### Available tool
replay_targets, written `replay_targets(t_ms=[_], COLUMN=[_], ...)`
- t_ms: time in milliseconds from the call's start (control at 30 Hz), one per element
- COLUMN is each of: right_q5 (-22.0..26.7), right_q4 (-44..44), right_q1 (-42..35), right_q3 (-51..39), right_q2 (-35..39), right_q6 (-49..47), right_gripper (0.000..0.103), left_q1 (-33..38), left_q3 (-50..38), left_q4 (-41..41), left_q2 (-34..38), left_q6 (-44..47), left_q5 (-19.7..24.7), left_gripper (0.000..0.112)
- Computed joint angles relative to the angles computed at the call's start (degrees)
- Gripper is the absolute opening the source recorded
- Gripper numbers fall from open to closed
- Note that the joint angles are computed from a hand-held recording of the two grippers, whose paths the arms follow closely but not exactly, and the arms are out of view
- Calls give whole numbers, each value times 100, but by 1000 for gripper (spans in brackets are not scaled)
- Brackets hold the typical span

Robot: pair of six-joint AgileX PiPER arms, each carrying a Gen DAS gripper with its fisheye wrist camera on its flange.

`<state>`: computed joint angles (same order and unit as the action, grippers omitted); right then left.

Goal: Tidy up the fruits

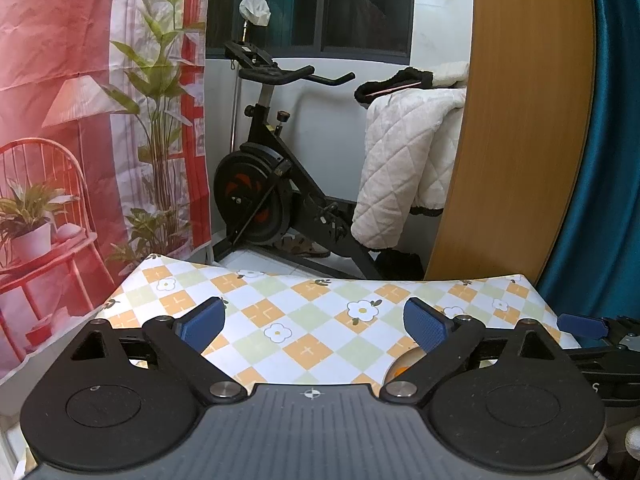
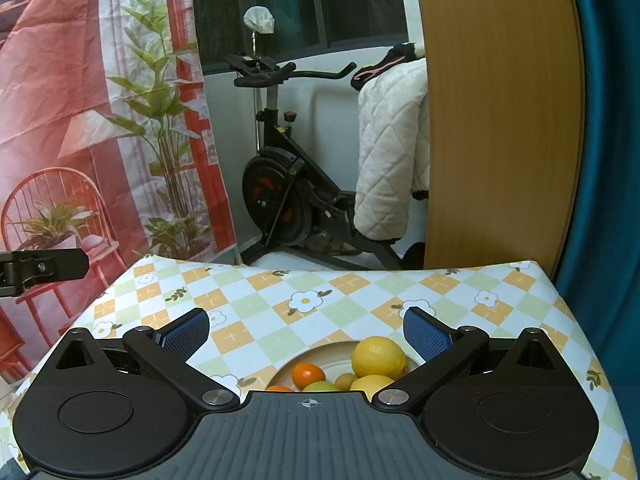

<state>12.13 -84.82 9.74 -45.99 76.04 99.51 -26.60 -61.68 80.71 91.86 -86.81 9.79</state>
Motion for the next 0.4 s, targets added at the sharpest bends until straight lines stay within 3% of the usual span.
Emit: replay_targets(t_ms=[400], right_q5=[-50], right_q4=[-131], right_q1=[-50], right_q3=[1], right_q2=[43], right_q6=[114], right_gripper=[103], left_q1=[10], left_q3=[-53], left_q4=[-79], left_q2=[66], left_q6=[79], left_q5=[-1], left_gripper=[98])
